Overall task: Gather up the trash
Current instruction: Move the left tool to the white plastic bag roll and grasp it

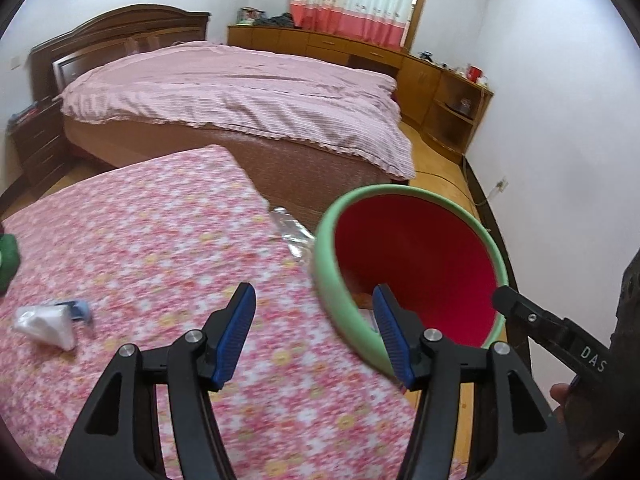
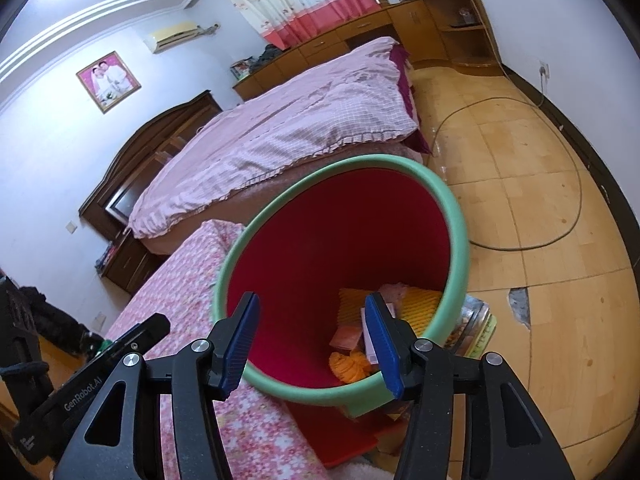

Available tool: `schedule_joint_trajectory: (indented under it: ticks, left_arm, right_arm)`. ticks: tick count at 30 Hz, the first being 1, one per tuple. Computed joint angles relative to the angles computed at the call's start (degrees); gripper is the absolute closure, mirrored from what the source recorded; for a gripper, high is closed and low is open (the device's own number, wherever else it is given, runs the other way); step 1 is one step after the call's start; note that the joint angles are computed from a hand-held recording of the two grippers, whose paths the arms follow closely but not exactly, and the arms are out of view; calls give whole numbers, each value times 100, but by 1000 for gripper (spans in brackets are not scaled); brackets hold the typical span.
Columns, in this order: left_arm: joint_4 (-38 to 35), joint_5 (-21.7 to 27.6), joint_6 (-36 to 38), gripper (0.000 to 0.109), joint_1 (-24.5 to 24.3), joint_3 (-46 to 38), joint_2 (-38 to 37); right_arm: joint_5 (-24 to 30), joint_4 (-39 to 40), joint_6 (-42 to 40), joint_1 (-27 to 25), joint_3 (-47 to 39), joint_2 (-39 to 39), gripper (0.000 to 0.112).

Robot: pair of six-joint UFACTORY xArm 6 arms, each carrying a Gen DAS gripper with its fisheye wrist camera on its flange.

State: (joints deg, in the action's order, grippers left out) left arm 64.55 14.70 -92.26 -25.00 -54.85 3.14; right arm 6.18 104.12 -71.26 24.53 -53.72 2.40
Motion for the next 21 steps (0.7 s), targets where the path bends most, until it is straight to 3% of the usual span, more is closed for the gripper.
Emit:
schedule_joint_trajectory:
  ticks: [21]
  left_arm:
    - [224, 411, -662, 46, 783, 1830, -1739]
  right_arm:
    - [-312, -977, 721, 886, -197, 162, 49]
